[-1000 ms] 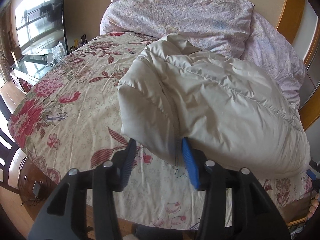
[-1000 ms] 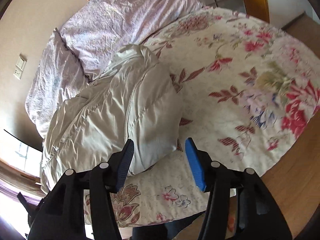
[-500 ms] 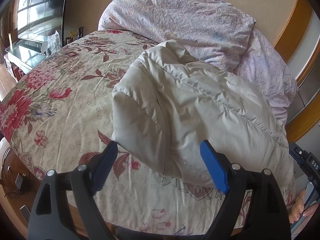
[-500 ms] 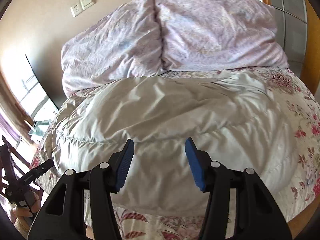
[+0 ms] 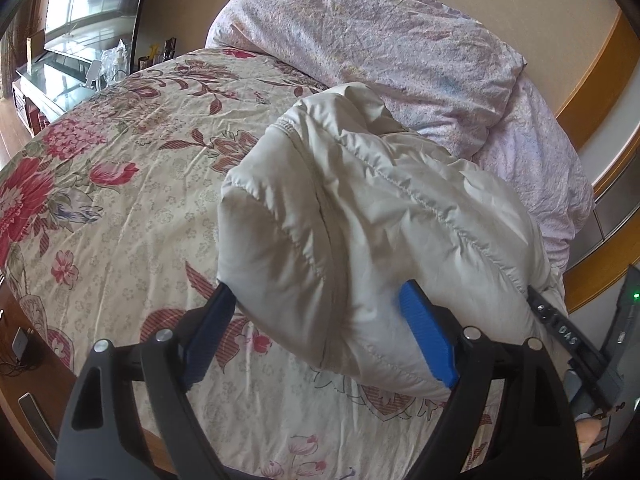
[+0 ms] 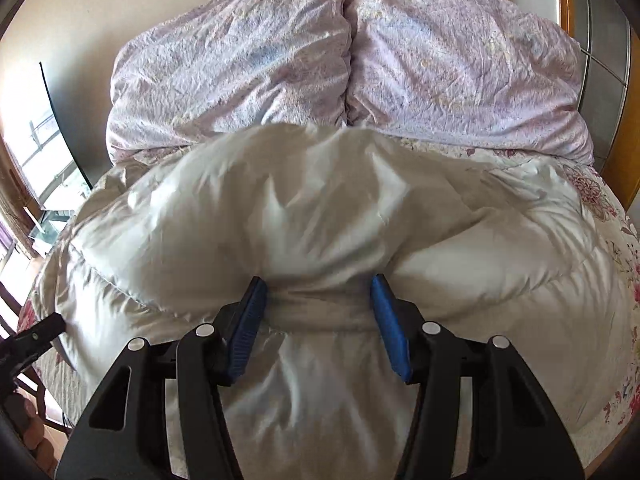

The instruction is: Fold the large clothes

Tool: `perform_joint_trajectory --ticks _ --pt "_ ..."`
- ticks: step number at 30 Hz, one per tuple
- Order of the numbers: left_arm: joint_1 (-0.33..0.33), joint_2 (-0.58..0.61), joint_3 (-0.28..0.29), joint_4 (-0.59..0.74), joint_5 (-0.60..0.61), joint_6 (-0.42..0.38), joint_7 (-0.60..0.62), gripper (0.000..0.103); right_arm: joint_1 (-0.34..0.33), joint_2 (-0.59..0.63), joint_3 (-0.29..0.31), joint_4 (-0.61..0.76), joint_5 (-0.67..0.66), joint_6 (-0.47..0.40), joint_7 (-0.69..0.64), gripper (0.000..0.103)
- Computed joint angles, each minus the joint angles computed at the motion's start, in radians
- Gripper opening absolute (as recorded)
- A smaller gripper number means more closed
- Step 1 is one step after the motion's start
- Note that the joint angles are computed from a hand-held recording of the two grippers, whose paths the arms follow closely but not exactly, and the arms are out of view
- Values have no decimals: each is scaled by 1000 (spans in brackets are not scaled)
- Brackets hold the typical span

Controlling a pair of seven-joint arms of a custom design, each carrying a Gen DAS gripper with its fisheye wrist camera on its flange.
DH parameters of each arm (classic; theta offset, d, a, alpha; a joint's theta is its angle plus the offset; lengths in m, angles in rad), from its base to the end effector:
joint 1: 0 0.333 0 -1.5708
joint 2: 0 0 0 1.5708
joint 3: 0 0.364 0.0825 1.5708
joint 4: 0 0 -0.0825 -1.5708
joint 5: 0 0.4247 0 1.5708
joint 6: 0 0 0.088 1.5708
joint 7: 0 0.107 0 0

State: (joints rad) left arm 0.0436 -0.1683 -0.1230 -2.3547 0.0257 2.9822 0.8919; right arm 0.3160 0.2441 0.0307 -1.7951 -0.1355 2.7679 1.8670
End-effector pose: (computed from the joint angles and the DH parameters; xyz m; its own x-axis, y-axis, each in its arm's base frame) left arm 0.5509 -0.0484 0.5150 0.3647 -0.8335 0.4152 -0.5990 -0.5513 -0.5807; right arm 0.6768 0.2485 0.5267 0.1845 -0.9792 -0.0842 -0.7435 -0.0830 -0.6636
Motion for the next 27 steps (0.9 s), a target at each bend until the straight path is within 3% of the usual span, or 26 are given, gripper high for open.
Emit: perform_joint_trajectory --ticks 5,13,21,24,27 --pt "-76 -13 64 -22 -162 19 118 85 83 33 -81 1 -217 7 169 58" --pt "-122 20 94 3 -354 15 267 85 65 35 -65 -13 -247 31 200 59" --pt "-101 81 61 51 -403 61 275 85 59 34 -62 -26 -250 62 206 59" --pt "-119 104 72 69 -516 82 341 85 53 35 -57 -28 -236 68 197 59" --pt "-143 126 82 100 -736 93 498 83 50 34 -55 -29 -225 70 187 59"
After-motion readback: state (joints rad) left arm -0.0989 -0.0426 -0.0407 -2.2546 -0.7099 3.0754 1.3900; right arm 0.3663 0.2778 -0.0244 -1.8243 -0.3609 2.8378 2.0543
